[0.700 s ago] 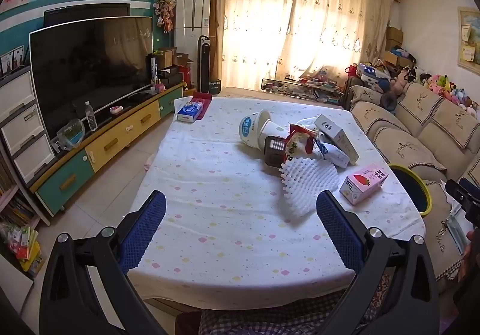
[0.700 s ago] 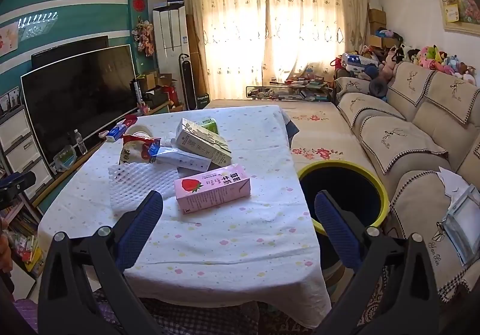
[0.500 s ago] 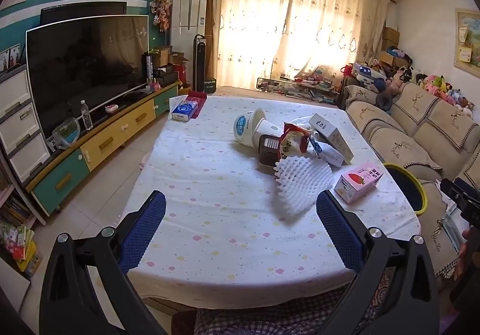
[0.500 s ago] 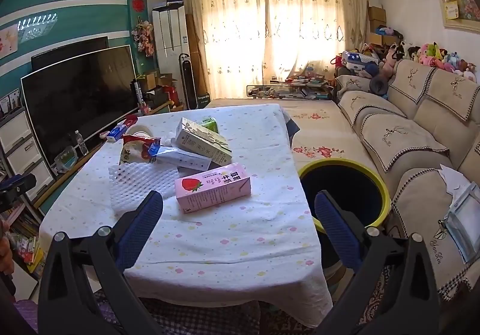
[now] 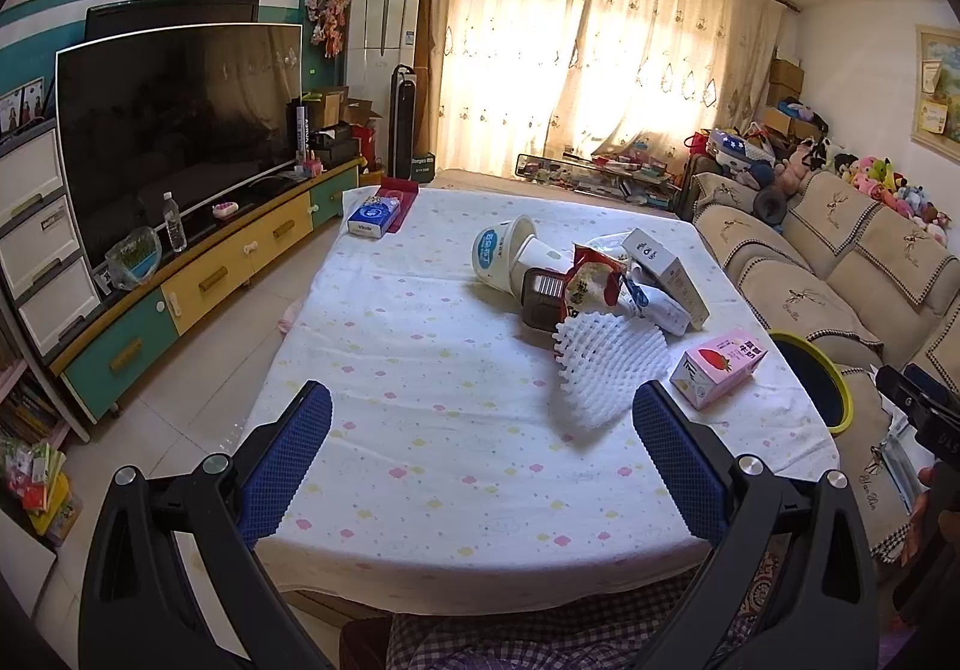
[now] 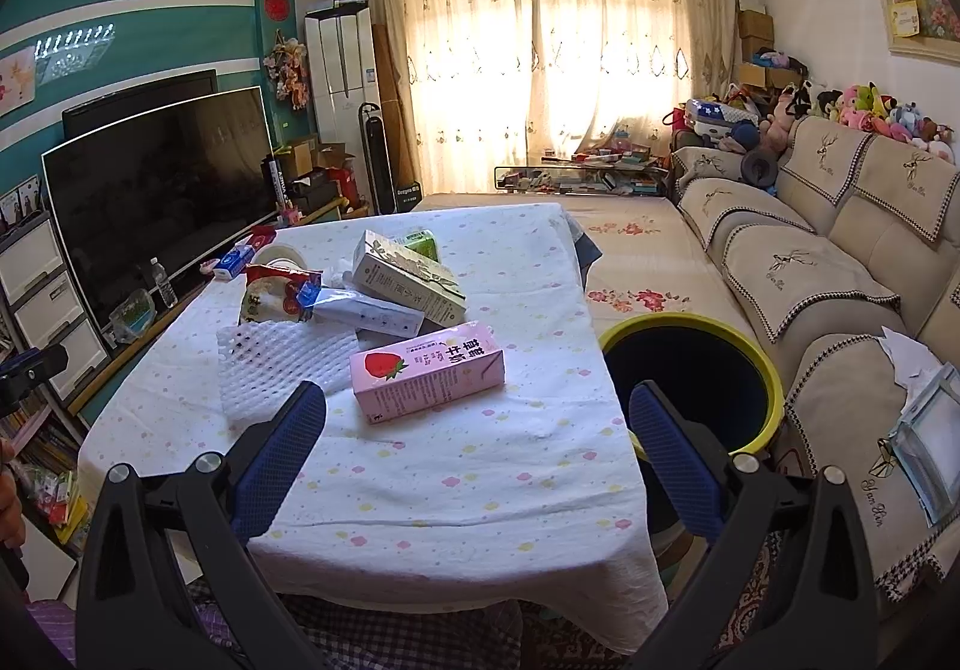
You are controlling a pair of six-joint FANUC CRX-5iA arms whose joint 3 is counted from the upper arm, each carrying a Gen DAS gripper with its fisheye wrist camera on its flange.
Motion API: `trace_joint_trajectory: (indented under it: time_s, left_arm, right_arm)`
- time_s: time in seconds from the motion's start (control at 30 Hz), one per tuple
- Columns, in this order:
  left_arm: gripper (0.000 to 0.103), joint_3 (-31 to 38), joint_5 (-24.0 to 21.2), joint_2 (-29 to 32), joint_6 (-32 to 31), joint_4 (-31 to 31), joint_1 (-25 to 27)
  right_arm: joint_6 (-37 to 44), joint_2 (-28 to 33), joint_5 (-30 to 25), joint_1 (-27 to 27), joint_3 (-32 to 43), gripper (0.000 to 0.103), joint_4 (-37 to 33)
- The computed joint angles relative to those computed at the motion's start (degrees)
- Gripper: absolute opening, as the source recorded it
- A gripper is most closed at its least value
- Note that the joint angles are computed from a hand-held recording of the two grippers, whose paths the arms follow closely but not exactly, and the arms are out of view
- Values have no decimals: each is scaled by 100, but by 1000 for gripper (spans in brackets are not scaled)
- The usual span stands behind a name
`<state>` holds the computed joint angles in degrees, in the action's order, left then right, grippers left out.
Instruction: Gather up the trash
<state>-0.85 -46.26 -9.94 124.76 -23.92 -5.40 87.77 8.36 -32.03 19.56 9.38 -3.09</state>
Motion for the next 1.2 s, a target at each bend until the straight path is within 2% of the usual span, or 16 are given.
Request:
trace_joint_trajectory:
  time_s: [1.2]
  left_arm:
    - [99, -33, 52, 108, -174, 249, 90]
  right_arm:
    - [-42, 29, 15, 36, -39, 97, 19]
